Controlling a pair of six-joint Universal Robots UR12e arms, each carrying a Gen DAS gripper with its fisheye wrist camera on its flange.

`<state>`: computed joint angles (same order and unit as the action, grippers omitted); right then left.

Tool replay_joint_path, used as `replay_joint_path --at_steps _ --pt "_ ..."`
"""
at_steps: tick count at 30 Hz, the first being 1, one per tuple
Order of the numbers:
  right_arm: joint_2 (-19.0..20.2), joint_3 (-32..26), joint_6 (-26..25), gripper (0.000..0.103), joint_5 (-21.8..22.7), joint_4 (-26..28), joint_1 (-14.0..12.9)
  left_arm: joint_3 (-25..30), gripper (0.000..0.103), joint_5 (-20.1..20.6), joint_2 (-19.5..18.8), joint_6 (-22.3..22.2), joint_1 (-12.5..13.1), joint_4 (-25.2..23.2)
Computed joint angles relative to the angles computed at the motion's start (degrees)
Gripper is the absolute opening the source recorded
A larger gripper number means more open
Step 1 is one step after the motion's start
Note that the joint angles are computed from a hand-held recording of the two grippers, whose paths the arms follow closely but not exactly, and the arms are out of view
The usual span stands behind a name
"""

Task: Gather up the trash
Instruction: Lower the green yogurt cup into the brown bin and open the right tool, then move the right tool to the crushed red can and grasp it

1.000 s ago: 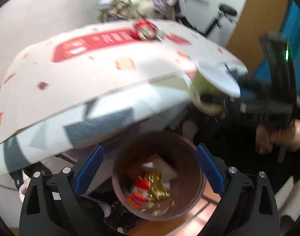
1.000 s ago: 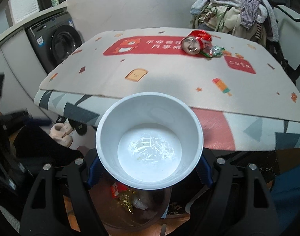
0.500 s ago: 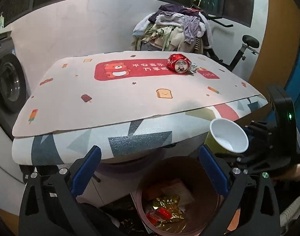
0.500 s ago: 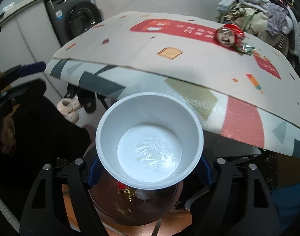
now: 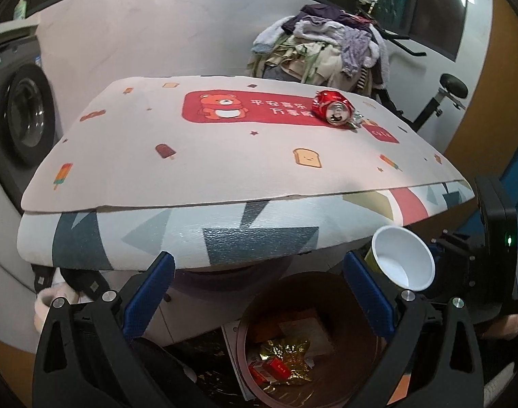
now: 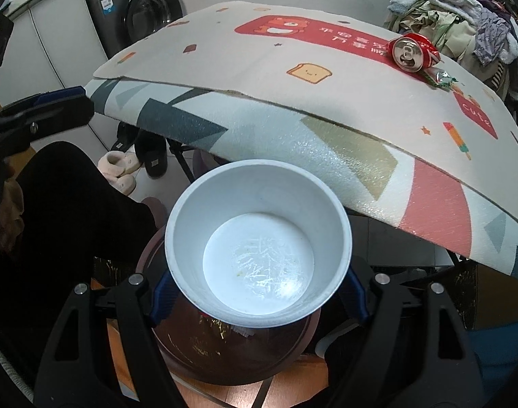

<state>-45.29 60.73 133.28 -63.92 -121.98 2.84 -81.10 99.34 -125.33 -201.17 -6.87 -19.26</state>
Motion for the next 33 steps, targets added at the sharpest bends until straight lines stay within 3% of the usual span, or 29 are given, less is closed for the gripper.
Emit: replay_joint_path --at_steps 10,12,16,20,23,28,33 --pt "0.15 -0.15 -1.2 0.079 -1.66 0.62 0.47 -0.19 0.097 0.0 0.11 -0.96 0.19 -0.06" --pt "0.28 -0.28 -0.87 0.094 -2.33 0.53 0.56 -0.18 0.097 0.0 0.1 -0.97 0.18 -0.12" --pt "0.22 0.28 1.11 0.095 -3.15 -2.2 0.56 -0.18 0.097 0.02 0.12 -1.04 0.17 -0.16" --pt "0.18 0.88 5.62 0.097 -2.3 -6.53 -0.01 -0.2 0.097 0.09 0.14 -1.04 0.16 -0.16" --pt "0.35 1.34 12.14 0.097 -2.07 -11.94 -0.69 -0.17 0.097 0.05 0.12 -0.94 0.18 -0.15" --pt "1.36 -0.29 19.64 0.097 -0.39 -12.69 -1.85 -0.25 0.097 0.09 0.07 -0.68 0.22 -0.02" --pt "1.56 -0.68 21.16 0.097 -0.11 -13.03 -2.07 -0.28 0.097 0.19 0.09 -0.89 0.29 -0.01"
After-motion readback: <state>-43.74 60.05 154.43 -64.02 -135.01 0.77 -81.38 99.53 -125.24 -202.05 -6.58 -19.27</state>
